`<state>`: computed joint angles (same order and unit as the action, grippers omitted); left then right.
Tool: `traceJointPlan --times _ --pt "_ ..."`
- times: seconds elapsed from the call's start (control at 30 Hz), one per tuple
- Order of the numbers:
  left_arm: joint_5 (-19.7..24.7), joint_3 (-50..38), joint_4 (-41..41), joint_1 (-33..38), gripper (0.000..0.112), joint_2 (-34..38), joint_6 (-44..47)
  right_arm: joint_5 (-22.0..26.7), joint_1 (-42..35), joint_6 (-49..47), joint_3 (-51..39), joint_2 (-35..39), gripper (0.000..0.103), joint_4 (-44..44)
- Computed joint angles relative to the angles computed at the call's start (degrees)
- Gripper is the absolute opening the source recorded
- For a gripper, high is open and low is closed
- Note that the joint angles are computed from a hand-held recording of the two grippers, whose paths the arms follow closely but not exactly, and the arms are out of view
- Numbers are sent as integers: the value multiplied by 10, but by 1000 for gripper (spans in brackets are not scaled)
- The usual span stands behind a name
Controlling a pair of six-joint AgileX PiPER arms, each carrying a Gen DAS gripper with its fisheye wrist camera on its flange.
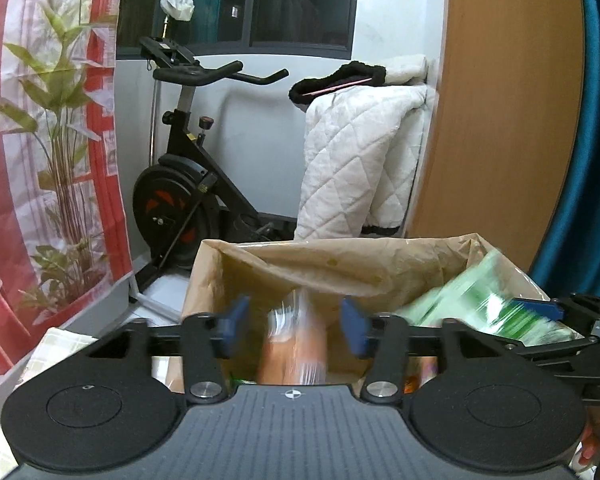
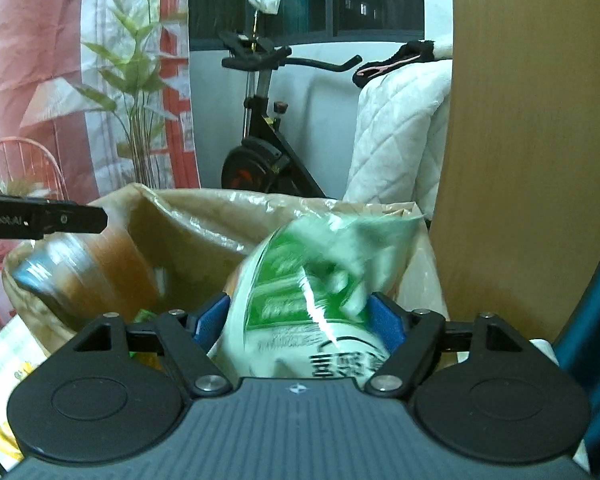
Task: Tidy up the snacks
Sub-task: 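Carry both held snacks over the box and open both grippers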
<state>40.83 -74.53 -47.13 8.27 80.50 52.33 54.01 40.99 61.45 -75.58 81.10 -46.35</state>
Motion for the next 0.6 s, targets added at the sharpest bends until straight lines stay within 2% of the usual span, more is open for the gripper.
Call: traceJointPlan --times 0.1,0.3,0.47,0.6 --pt "5 5 5 6 65 -11 1 5 3 -1 -6 -4 84 14" --pt "53 10 -6 55 65 -40 4 14 17 20 -3 -38 84 33" --pt "118 33 -45 133 65 -79 48 34 54 59 16 -80 84 24" --pt "190 68 -88 225 65 -115 104 69 125 129 46 -119 85 -31"
